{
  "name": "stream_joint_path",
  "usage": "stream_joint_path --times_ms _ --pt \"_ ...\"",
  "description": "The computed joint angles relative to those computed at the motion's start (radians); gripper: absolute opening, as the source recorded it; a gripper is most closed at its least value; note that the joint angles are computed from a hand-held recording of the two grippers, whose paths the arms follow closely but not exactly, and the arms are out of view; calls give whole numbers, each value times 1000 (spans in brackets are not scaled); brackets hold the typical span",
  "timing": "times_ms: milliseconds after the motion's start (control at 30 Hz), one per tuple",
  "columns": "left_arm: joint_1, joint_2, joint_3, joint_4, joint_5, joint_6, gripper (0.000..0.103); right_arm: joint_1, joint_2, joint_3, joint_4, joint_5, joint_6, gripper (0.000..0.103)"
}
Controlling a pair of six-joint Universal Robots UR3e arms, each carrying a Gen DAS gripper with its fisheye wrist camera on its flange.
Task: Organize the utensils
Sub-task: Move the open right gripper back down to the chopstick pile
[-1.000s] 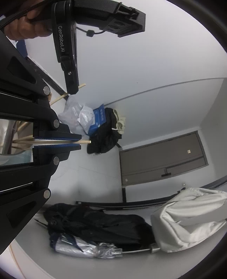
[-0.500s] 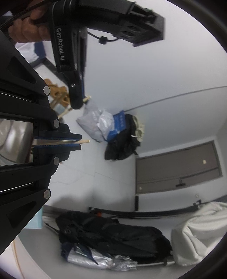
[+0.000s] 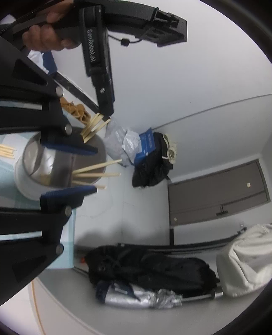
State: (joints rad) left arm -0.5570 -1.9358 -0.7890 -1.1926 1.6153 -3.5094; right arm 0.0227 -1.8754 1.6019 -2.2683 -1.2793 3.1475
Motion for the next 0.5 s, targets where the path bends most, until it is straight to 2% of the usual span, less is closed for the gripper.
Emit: stream_joint_path --times_ms 33,100,233,300,400,500 --pt "-10 7 -8 5 16 -9 53 -9 -25 17 3 2 0 41" --pt "-36 27 -29 21 61 -24 59 -24 -70 43 18 11 3 48" --pt "-93 36 -31 35 169 -41 70 -36 -141 66 46 9 13 52" --pt "-125 53 -53 55 226 -68 74 -37 -180 81 53 -4 14 59" --pt "-157 93 -126 110 283 -99 81 -31 -232 110 48 -22 17 64" --pt "-189 137 -213 166 332 -125 82 -11 -279 129 55 -43 25 68"
